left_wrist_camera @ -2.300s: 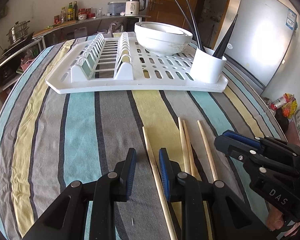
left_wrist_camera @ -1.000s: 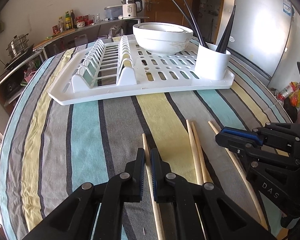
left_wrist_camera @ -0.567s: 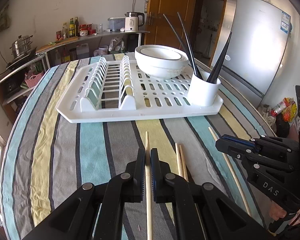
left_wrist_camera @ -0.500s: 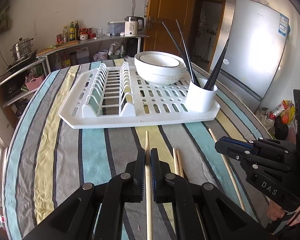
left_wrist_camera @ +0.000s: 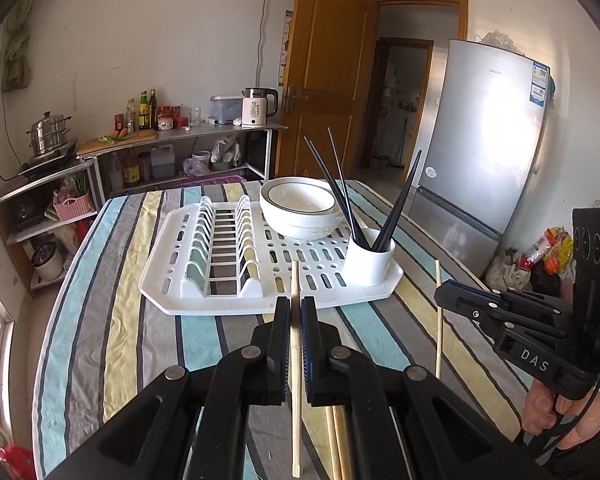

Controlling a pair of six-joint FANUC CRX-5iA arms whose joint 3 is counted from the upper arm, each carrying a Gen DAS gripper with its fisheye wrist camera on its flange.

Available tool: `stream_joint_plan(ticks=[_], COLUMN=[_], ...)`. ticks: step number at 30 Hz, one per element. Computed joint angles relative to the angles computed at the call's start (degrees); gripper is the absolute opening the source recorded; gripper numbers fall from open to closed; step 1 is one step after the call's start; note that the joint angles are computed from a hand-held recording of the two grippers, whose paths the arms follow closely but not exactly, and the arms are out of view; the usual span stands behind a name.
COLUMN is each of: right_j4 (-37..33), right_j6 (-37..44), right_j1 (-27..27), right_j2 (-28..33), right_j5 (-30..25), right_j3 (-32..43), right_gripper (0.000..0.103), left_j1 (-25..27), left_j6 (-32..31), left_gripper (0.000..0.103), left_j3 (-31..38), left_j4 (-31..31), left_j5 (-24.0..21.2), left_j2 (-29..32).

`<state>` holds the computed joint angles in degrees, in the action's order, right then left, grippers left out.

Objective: Organize utensils
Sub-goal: 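Lift the left tool's wooden chopstick over the white cup while the right tool carries its own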

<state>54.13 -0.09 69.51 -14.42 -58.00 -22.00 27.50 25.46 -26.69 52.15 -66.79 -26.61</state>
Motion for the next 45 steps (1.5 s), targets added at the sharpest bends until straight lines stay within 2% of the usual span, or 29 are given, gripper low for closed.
stream_joint_plan(ticks=[12, 26, 37, 45], right_j4=[5.45, 7.77, 7.93, 7.63], right_j6=[-4.67, -5.71, -5.65, -4.29], right_j1=[3.74, 4.76, 4.40, 3.18], right_j2=[-2.36, -3.50, -4.52, -5.13], right_j5=[-3.72, -5.51, -6.32, -6.92], right_j3=[-2.03, -2.60, -3.20, -2.98], right_gripper=[0.005, 0.005, 0.005, 0.005], left_j1=[3.17, 3.15, -1.16, -6.82], left_j6=[-1.88, -1.48, 0.54, 3.13], left_gripper=[0.005, 0.005, 0.005, 0.005], left_j3=[-1.03, -0.02, 2.16, 4.74], left_j4=[1.98, 2.72, 2.14, -0.20], left_j5=[-2.96, -4.19, -3.94, -0.73], left_j2=[-2.72, -2.55, -0.27, 2.62])
